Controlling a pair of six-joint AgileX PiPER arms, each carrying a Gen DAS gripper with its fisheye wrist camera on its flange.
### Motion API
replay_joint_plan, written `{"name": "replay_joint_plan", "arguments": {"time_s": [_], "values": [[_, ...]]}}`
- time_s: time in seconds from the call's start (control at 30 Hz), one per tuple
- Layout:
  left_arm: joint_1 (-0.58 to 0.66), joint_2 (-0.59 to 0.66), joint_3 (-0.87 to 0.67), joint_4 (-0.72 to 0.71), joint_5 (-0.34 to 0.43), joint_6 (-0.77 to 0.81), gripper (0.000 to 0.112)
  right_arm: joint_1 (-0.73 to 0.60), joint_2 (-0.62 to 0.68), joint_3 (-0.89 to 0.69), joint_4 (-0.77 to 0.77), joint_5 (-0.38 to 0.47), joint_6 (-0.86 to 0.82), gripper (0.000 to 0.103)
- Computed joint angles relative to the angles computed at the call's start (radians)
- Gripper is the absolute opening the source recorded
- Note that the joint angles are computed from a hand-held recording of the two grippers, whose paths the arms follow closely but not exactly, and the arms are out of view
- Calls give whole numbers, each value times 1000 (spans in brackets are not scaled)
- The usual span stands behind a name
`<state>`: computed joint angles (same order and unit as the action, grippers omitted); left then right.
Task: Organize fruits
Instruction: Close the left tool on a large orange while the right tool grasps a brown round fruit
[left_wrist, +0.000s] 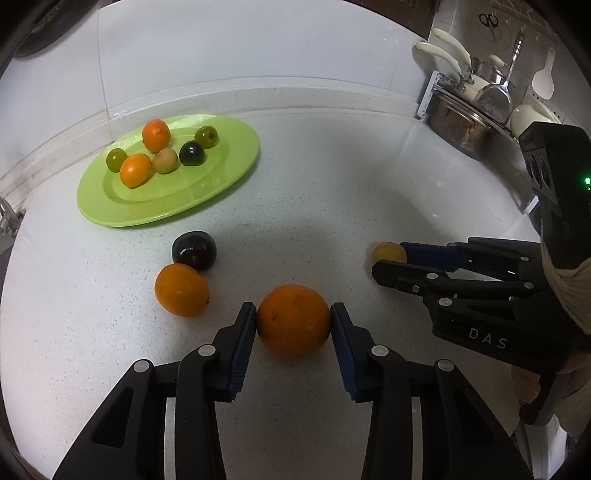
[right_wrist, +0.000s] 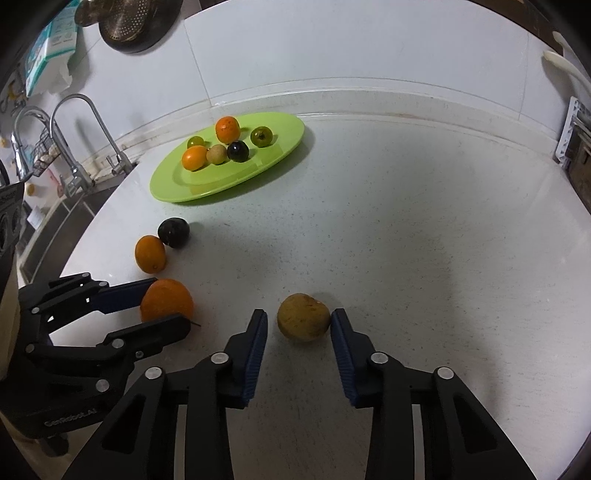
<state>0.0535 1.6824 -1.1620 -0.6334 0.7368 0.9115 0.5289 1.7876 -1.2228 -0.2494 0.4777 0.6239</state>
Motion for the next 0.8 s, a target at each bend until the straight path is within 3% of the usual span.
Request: {"name": "replay_joint_plan", "arguments": {"time_s": [0.33,0.8], "values": [[42,-38,10,-36,15,60,40,35,-25,3,-50,6,82,31],[167,-102,-19,-133,109,190,40,135,-66,-65,-233,73,279,31]]}}
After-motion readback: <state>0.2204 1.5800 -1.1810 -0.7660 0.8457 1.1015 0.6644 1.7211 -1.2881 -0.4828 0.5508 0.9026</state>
